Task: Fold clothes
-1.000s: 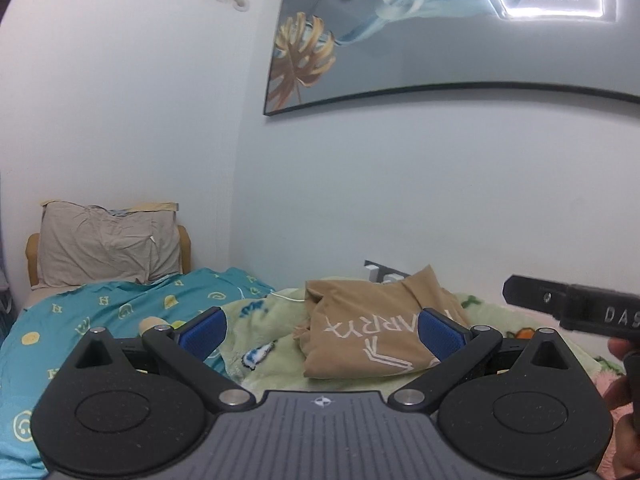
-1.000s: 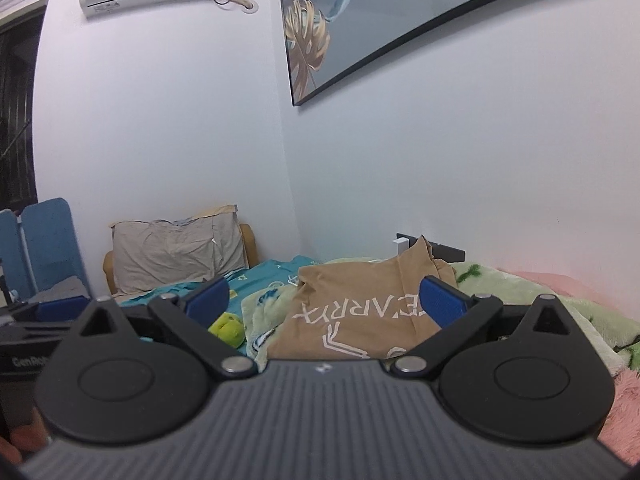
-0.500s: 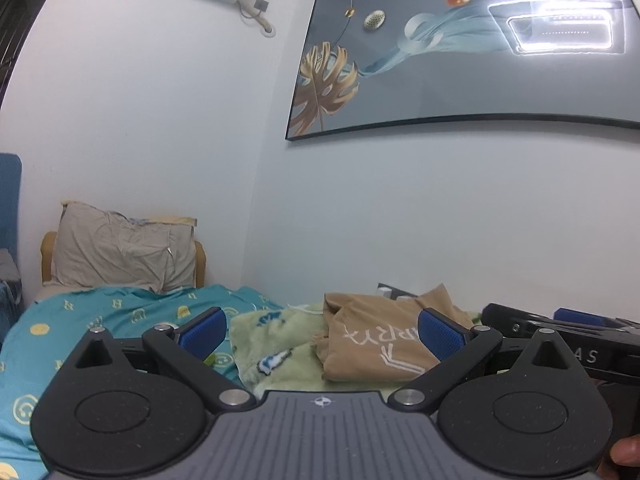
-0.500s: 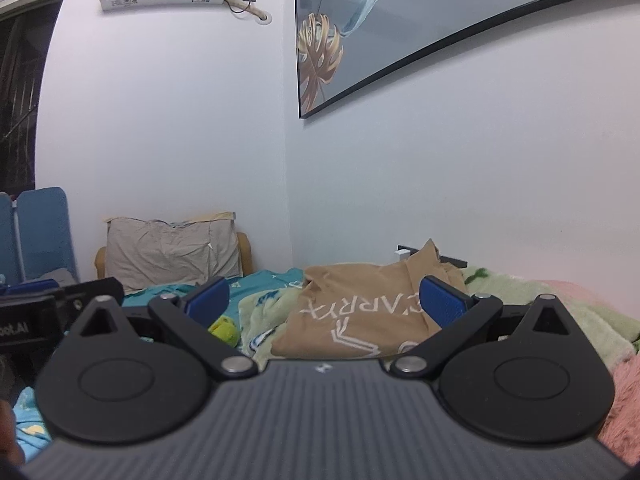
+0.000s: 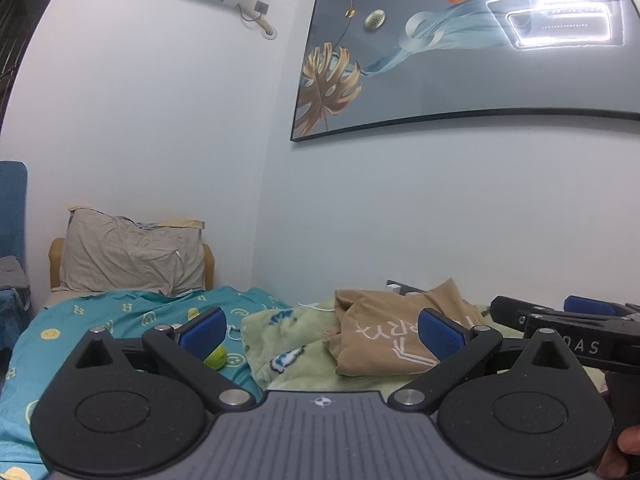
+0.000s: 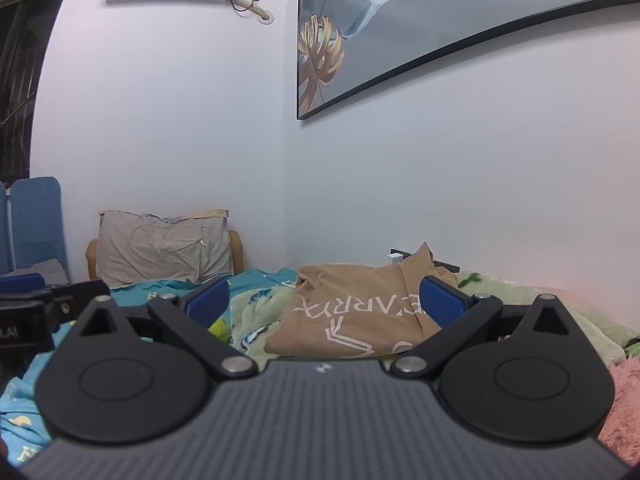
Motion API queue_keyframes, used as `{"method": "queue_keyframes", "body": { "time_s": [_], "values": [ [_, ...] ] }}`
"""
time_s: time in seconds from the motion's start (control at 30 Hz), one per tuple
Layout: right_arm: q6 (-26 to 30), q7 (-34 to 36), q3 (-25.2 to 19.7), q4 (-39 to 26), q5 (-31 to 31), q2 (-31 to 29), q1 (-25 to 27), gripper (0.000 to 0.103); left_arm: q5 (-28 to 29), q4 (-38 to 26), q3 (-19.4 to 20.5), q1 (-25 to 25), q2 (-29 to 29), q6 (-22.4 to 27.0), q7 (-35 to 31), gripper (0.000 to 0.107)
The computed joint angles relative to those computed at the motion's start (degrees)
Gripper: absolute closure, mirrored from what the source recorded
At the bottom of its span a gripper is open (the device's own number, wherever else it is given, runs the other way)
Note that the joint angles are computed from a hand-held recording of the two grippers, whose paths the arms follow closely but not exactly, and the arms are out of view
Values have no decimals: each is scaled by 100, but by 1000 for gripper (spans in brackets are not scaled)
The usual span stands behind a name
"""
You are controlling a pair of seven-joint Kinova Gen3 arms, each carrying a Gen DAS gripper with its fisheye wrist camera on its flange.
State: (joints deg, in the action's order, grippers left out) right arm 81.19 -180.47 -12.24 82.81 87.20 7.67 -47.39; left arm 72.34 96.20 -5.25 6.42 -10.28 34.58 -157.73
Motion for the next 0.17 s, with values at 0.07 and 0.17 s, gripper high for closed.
{"method": "queue_keyframes", "body": {
  "time_s": [0.07,0.17],
  "values": [
    [52,43,-13,-12,16,13,-33,0,76,47,-24,14,-33,10,-89,5],
    [81,57,-28,-28,-26,7,-68,0,69,41,-1,24,-39,-22,-122,5]
  ]
}}
